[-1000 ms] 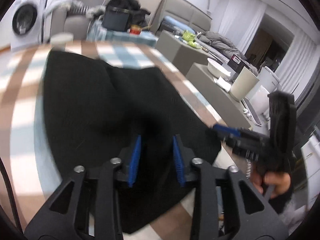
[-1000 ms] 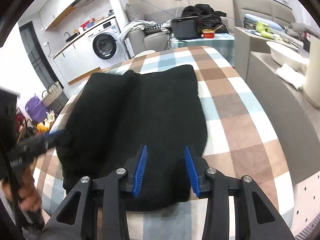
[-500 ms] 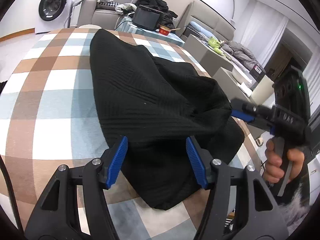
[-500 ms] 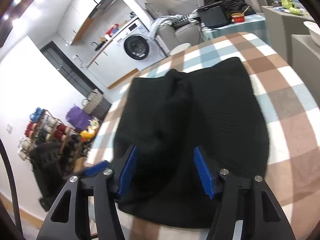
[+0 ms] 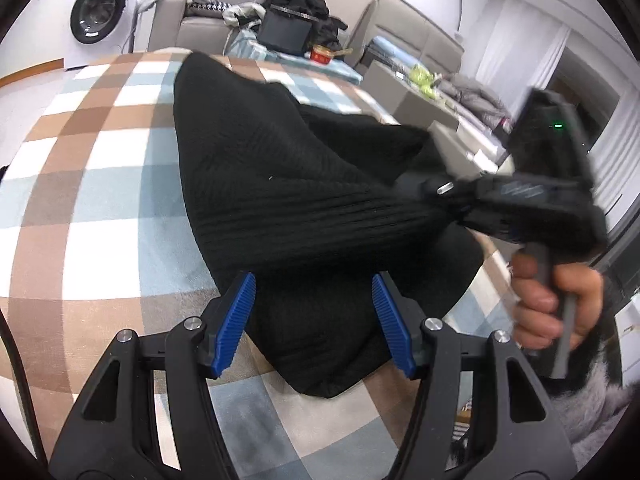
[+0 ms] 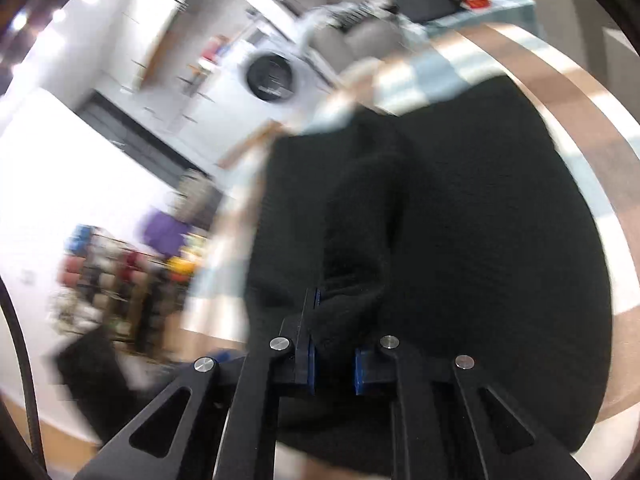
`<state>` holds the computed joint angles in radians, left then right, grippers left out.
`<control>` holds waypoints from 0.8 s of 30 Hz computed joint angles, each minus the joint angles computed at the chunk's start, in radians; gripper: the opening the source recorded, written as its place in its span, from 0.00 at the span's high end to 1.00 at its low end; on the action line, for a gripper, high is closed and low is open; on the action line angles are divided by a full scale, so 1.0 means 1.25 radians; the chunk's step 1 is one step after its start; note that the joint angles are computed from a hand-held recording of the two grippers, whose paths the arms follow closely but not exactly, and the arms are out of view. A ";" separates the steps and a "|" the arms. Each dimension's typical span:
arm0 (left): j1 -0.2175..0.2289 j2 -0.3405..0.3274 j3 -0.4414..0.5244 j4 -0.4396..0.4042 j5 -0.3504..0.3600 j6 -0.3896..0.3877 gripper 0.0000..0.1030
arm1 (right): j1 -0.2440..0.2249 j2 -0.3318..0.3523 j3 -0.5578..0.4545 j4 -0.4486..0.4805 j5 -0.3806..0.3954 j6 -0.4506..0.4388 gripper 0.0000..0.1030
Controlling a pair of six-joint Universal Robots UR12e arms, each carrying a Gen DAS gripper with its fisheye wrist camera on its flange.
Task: Fold small clothes
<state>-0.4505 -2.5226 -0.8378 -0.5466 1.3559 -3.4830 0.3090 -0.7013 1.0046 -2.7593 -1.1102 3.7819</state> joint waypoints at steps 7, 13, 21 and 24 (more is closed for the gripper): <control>0.001 0.023 -0.031 0.045 -0.007 0.009 0.44 | 0.007 -0.060 0.101 -0.034 0.000 0.079 0.84; -0.007 0.004 0.003 -0.045 -0.048 0.074 0.44 | 0.013 -0.104 0.155 0.088 -0.132 0.018 0.57; -0.043 -0.020 0.040 -0.108 0.051 0.204 0.51 | 0.017 -0.052 0.030 0.073 -0.176 -0.113 0.57; -0.049 -0.021 0.028 -0.082 0.081 0.231 0.81 | 0.012 0.026 -0.094 0.162 -0.093 -0.136 0.57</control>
